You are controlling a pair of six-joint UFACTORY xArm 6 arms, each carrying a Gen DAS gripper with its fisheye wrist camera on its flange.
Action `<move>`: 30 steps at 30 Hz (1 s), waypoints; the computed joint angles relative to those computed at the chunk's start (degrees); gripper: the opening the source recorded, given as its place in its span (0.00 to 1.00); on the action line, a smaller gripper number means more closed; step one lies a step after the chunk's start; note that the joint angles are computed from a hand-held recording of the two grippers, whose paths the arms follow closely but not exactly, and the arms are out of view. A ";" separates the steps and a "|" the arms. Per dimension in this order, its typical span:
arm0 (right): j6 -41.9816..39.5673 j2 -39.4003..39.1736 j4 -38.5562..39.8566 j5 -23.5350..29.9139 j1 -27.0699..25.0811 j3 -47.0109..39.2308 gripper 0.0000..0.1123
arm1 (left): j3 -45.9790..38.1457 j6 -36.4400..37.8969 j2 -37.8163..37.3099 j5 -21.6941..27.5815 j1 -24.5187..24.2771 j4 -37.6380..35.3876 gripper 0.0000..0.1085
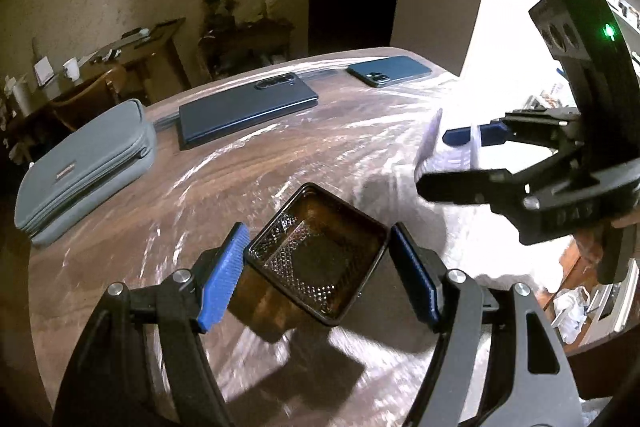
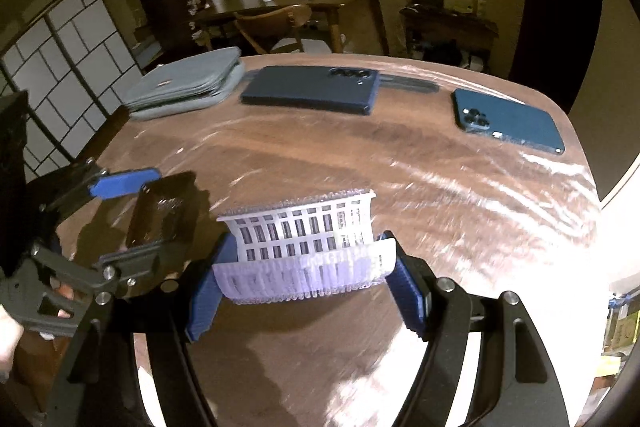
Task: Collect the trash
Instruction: 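Carry the comb and brown tray over the white bin with both grippers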
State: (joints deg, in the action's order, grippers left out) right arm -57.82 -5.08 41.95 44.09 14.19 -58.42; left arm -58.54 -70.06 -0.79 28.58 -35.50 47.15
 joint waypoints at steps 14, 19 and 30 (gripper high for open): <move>-7.48 -16.72 2.58 13.98 -5.42 13.31 0.64 | 9.78 -0.66 -11.19 -1.29 -7.11 -1.18 0.67; -8.52 -21.19 1.41 17.86 -7.05 16.92 0.64 | 12.52 0.54 -13.68 -0.40 -10.07 -3.98 0.67; -8.07 -27.45 -4.04 20.70 -7.13 25.10 0.64 | 16.80 7.81 -13.31 -3.13 -14.04 -14.89 0.67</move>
